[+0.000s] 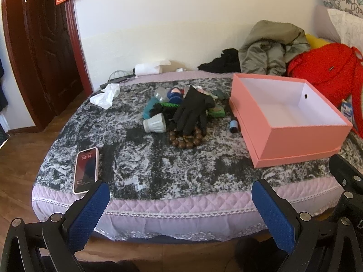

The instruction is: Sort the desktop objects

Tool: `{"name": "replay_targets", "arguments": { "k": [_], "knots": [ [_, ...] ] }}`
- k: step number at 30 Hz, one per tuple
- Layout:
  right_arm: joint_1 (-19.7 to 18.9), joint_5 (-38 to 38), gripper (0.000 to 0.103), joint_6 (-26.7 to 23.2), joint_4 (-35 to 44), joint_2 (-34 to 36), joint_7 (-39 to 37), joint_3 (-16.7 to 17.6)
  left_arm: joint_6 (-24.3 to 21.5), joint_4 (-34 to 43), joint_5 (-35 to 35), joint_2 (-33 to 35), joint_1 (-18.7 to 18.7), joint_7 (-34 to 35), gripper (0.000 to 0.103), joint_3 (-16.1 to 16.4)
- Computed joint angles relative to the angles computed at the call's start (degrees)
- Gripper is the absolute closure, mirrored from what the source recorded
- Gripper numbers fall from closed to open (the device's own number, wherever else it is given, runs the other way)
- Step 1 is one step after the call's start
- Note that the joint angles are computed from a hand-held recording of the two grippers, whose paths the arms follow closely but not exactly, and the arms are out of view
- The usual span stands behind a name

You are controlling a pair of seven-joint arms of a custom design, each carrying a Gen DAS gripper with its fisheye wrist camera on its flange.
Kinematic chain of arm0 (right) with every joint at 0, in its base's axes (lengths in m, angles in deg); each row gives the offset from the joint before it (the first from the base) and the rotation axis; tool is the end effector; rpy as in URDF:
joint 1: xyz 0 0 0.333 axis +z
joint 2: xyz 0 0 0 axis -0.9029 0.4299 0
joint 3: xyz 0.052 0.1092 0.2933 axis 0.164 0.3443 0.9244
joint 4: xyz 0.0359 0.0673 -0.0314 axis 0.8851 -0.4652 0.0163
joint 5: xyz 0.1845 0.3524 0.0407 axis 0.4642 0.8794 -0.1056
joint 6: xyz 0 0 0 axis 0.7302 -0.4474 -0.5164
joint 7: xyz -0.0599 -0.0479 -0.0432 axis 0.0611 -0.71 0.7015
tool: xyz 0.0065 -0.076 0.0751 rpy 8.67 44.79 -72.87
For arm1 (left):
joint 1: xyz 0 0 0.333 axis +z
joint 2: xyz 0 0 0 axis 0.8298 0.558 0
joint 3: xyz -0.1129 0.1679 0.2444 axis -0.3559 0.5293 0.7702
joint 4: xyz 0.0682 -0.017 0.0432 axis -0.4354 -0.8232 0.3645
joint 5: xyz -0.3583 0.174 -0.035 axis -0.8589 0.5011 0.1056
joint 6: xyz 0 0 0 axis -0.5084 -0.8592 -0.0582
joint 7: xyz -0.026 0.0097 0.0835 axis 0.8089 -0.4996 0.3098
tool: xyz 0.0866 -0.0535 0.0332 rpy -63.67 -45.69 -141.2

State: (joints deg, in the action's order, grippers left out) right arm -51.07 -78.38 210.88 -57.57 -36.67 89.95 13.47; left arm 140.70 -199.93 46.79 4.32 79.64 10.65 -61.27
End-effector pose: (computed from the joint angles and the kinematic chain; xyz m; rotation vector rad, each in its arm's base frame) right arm 0.4547 0.2558 0.5270 -1.7952 1.5207 -0.7955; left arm 0.4214 -0.0576 0.5076 -1.8700 1.3646 -0.5989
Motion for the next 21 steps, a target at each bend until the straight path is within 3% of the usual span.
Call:
{"name": "replay_targets", "arguments": {
  "k": [7,11,16,21],
  "knots": [
    [0.12,-3.25,0.000,-0.02,2.44,3.38,0.10,0.70,1.23,0.47,-0.71,3.48,0.87,0.70,0.000,2.24],
    [2.27,-2.69,0.000,0.01,7.10,9.17,-1.02,-0.31,2.42,2.31,1.29,8.02,4.67,0.55,0.000,2.47],
    [6.36,4.59,0.000,-0.77,15.87,19.25,-8.01,-2.31,3.41,8.17,9.55,17.44,10.81,-1.47,0.000,2.83],
    [9.04,13.97,0.000,-2.46,28.60,30.99,-18.51,-2.83,0.21,19.67,19.52,31.22,12.80,-6.22,0.000,3.81]
  ]
}}
